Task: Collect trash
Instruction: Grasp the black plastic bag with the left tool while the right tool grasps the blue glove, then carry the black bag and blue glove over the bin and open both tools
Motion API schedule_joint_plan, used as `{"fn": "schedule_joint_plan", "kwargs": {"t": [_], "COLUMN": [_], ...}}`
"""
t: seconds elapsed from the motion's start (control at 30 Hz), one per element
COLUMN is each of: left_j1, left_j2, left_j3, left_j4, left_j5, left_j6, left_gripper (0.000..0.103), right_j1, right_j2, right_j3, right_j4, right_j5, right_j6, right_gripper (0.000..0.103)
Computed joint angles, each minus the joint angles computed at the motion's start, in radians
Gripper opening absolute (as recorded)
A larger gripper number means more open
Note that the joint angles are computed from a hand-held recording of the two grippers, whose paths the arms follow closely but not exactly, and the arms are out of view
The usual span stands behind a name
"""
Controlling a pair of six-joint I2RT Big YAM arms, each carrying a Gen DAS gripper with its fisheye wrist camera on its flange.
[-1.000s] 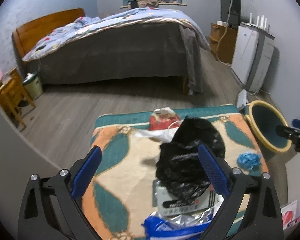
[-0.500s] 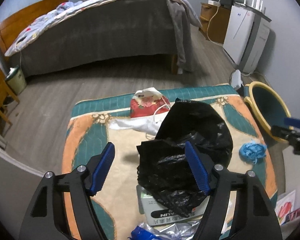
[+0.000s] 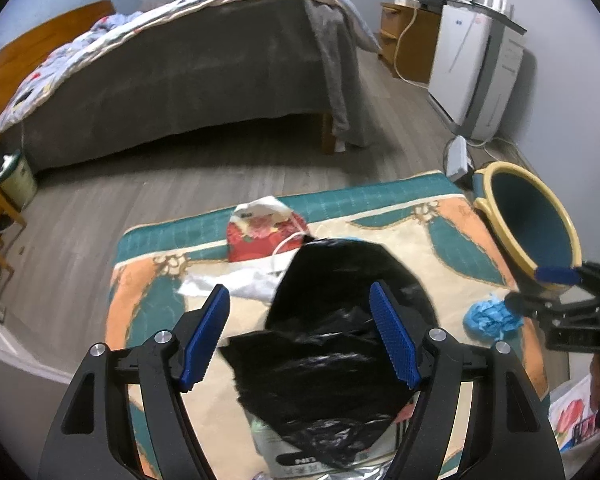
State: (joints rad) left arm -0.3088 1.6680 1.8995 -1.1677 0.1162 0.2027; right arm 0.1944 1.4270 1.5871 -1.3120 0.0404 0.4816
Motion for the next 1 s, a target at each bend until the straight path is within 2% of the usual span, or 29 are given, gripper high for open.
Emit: {"fn": "schedule_joint_plan", "kwargs": {"t": [0.13,0.33,0.37,0.4,0.43,0.53,0.57,0.67,0.7,0.87,0.93,1.0], "left_j1": [0.028,0.07,0.073,0.076,0.075,0.074,0.074,0.072,0.071,0.07,0.067,0.064], "left_j2": [0.003,0.033,0.037,0.045,0.049,0.054,0.055,0.046,0.041,0.02,0.014,0.004], "left_j3": [-0.01,0.004,0.007,0.014,0.019,0.025,0.027,0.02,0.016,0.009,0.011,0.008], "left_j4": [-0.012,-0.079,-0.088,-0.104,-0.112,-0.129,-0.135,-0.126,-0.118,-0.084,-0.076,-0.056], "left_j5": [-0.003,0.064,0.073,0.089,0.093,0.1,0.106,0.108,0.106,0.13,0.143,0.157], "left_j6": [-0.016,-0.062,-0.068,-0.074,-0.074,-0.07,-0.069,-0.053,-0.044,-0.026,-0.02,-0.014], "left_gripper": [0.074,0.074,0.074,0.071,0.07,0.056,0.048,0.036,0.031,0.018,0.005,0.004], "right_j1": [0.013,0.012,0.014,0.017,0.019,0.024,0.024,0.018,0.016,0.011,0.008,0.004], "right_j2": [0.024,0.055,0.06,0.064,0.068,0.078,0.079,0.071,0.069,0.052,0.044,0.036], "right_j3": [-0.004,-0.012,-0.013,-0.012,-0.012,-0.014,-0.015,-0.024,-0.023,-0.007,-0.003,0.007], "right_j4": [-0.045,-0.098,-0.104,-0.11,-0.118,-0.137,-0.141,-0.12,-0.113,-0.084,-0.066,-0.051], "right_j5": [0.01,-0.023,-0.028,-0.032,-0.033,-0.035,-0.033,-0.053,-0.062,-0.079,-0.085,-0.094], "right_j6": [-0.02,-0.016,-0.016,-0.019,-0.023,-0.021,-0.018,0.001,0.005,0.016,0.021,0.026], "right_gripper": [0.076,0.076,0.073,0.065,0.062,0.05,0.041,0.034,0.028,0.023,0.021,0.019]}}
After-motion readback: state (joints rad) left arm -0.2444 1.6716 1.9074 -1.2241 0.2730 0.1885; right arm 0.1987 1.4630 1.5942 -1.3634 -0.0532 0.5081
